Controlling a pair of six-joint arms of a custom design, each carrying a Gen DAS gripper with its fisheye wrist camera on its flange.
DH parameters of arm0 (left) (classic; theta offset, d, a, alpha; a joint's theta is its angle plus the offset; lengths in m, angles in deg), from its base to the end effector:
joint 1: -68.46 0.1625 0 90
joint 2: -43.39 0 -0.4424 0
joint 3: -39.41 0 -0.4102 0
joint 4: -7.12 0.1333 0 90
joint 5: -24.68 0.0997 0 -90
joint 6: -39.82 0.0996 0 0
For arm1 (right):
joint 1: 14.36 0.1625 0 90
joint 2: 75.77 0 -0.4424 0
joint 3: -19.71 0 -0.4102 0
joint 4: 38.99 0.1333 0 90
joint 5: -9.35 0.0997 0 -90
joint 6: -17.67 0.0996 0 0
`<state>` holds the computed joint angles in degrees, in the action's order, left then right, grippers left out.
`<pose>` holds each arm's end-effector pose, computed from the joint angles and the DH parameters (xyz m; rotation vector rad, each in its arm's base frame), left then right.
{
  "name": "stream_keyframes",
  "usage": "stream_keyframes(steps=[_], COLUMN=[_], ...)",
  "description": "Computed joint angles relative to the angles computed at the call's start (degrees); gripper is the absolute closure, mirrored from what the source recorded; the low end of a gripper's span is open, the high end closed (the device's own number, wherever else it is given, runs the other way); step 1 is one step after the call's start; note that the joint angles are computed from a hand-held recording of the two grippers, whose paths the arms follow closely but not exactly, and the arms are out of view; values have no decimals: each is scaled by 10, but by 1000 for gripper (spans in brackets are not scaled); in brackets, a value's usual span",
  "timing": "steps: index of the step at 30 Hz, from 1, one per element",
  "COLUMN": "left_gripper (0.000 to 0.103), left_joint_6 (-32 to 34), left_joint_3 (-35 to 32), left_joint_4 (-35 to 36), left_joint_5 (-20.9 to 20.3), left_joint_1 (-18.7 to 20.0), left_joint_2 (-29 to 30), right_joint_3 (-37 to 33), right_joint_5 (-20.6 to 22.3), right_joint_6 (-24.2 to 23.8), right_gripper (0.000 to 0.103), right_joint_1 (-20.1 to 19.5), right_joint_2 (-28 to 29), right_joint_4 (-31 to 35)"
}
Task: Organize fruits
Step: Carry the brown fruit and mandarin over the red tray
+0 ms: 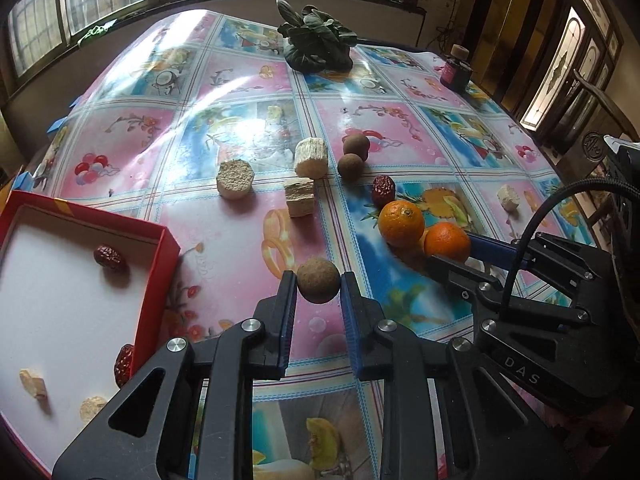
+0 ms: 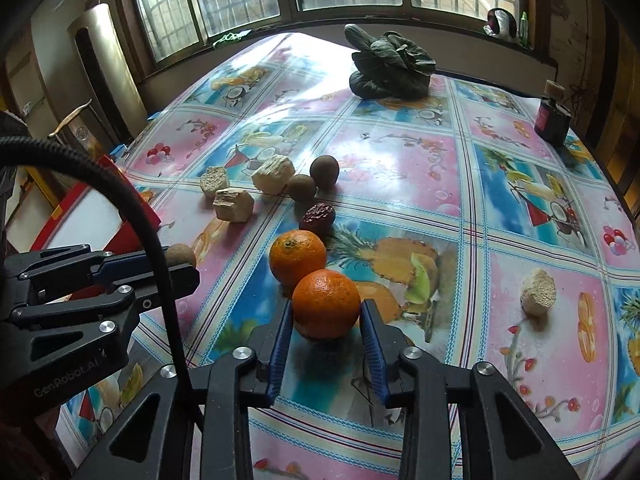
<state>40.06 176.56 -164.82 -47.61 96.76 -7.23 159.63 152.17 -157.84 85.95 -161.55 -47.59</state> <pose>-0.2723 -0.3324 -0.0075 1.4728 2.4197 -0.1279 0.0967 -0.2303 0.1585 -0.3240 -2.1517 1.0007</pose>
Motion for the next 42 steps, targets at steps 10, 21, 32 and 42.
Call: stream_keyframes(steps=[10,21,32,42], left_gripper=[82,82,82,82], left_joint_6=[-10,-15,-12,0], left_joint_3=[29,53,64,64], left_joint_4=[-4,4,9,-1], left_joint_5=[23,74,118,146], left_joint_1=[9,24,47,73], left_joint_2=[-56,-115,-157,-173], right_joint_3=[-7,-63,-118,-161], right_joint_5=[50,60,32,13], right_joint_6=[86,112,76,57], right_gripper=[70,70,70,70], right_joint_1=[84,148,163,167], right_joint_2=[20,100,158,201], right_joint_4=[21,46,42,57])
